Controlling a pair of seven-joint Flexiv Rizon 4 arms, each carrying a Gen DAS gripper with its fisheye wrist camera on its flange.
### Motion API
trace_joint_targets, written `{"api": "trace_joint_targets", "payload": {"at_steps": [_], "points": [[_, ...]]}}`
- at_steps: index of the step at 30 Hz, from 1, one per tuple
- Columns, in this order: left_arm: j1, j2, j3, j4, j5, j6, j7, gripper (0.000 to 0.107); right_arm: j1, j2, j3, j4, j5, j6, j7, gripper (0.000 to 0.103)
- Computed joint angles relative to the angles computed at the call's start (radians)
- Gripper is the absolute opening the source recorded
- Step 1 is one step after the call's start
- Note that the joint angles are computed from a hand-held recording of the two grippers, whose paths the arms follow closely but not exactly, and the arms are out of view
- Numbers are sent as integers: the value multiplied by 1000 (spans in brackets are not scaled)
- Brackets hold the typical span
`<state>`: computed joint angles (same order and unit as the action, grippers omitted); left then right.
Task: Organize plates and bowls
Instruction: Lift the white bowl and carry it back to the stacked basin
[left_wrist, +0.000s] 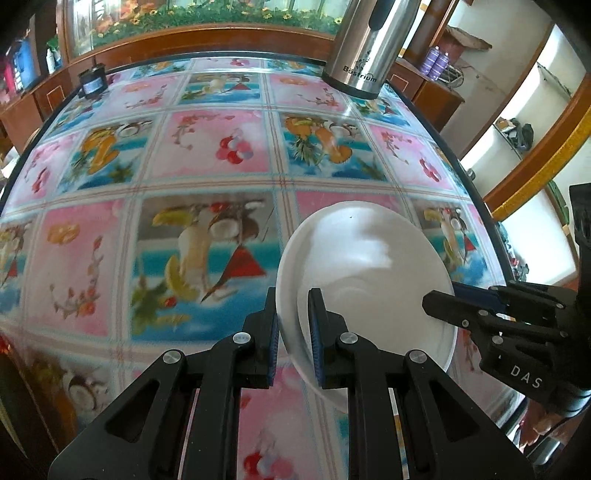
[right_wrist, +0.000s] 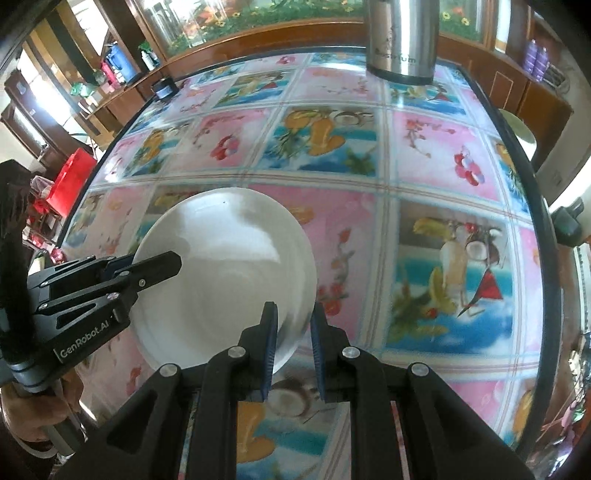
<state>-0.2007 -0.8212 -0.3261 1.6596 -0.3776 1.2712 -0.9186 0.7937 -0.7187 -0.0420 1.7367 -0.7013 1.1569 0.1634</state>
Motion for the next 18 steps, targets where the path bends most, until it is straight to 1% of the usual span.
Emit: {"api": "trace_joint_targets", "payload": {"at_steps": [4, 14, 18], "points": [[49, 34, -35, 70, -10, 30, 38, 14, 19, -5, 5, -23, -9, -18, 2, 17], [158, 106, -107, 186, -74, 60, 118, 14, 42, -19, 39, -112, -5, -109, -58, 17], [210, 137, -146, 238, -109, 98, 156, 14, 56, -34, 49, -166, -3, -148, -93, 18]]}}
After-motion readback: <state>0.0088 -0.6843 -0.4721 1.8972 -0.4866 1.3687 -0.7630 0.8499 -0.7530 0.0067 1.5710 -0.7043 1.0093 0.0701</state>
